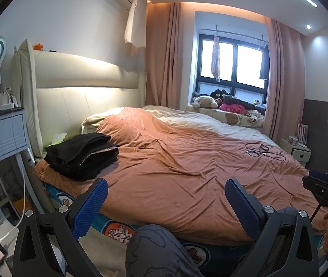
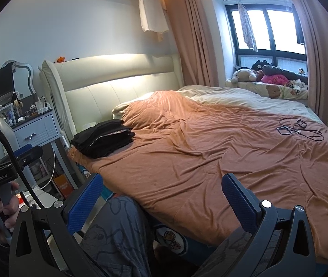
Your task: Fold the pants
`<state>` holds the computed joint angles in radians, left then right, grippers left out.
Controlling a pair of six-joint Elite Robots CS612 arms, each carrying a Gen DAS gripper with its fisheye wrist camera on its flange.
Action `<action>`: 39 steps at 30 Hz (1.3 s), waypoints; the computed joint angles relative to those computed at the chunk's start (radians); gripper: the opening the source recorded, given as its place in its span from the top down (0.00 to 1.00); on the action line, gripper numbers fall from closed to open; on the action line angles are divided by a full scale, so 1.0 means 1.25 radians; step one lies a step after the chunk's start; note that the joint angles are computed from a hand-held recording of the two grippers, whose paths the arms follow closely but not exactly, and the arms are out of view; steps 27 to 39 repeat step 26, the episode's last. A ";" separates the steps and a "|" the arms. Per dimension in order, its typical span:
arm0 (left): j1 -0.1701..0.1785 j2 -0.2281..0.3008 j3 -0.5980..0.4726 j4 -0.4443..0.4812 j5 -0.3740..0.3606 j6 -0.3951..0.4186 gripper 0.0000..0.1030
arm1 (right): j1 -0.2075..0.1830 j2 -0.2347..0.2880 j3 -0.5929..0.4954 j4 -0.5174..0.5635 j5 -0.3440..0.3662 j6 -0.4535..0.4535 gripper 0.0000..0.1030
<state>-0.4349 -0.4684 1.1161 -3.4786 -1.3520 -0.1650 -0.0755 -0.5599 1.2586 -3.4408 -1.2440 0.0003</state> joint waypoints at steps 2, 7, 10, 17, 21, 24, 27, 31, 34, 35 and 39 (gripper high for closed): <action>-0.002 -0.001 0.002 -0.004 0.000 0.005 0.01 | -0.001 -0.002 0.005 -0.006 -0.005 0.001 0.00; -0.007 -0.006 0.004 -0.007 0.002 0.008 0.01 | -0.002 -0.007 0.014 -0.016 -0.016 0.002 0.00; -0.008 -0.008 0.006 -0.007 -0.006 0.009 0.01 | -0.001 -0.009 0.018 -0.024 -0.025 0.000 0.00; -0.010 -0.012 0.013 -0.006 0.005 0.002 0.01 | 0.001 -0.009 0.019 -0.022 -0.045 0.003 0.00; -0.009 -0.012 0.015 -0.006 -0.001 -0.002 0.01 | 0.003 -0.009 0.016 -0.014 -0.056 0.002 0.00; -0.009 -0.012 0.017 -0.016 -0.007 -0.001 0.01 | 0.006 -0.009 0.015 -0.009 -0.068 -0.002 0.00; -0.009 -0.013 0.019 -0.016 -0.008 -0.001 0.01 | 0.007 -0.010 0.013 -0.002 -0.075 -0.005 0.00; -0.009 -0.013 0.019 -0.016 -0.008 -0.001 0.01 | 0.007 -0.010 0.013 -0.002 -0.075 -0.005 0.00; -0.009 -0.013 0.019 -0.016 -0.008 -0.001 0.01 | 0.007 -0.010 0.013 -0.002 -0.075 -0.005 0.00; -0.009 -0.013 0.019 -0.016 -0.008 -0.001 0.01 | 0.007 -0.010 0.013 -0.002 -0.075 -0.005 0.00; -0.009 -0.013 0.019 -0.016 -0.008 -0.001 0.01 | 0.007 -0.010 0.013 -0.002 -0.075 -0.005 0.00</action>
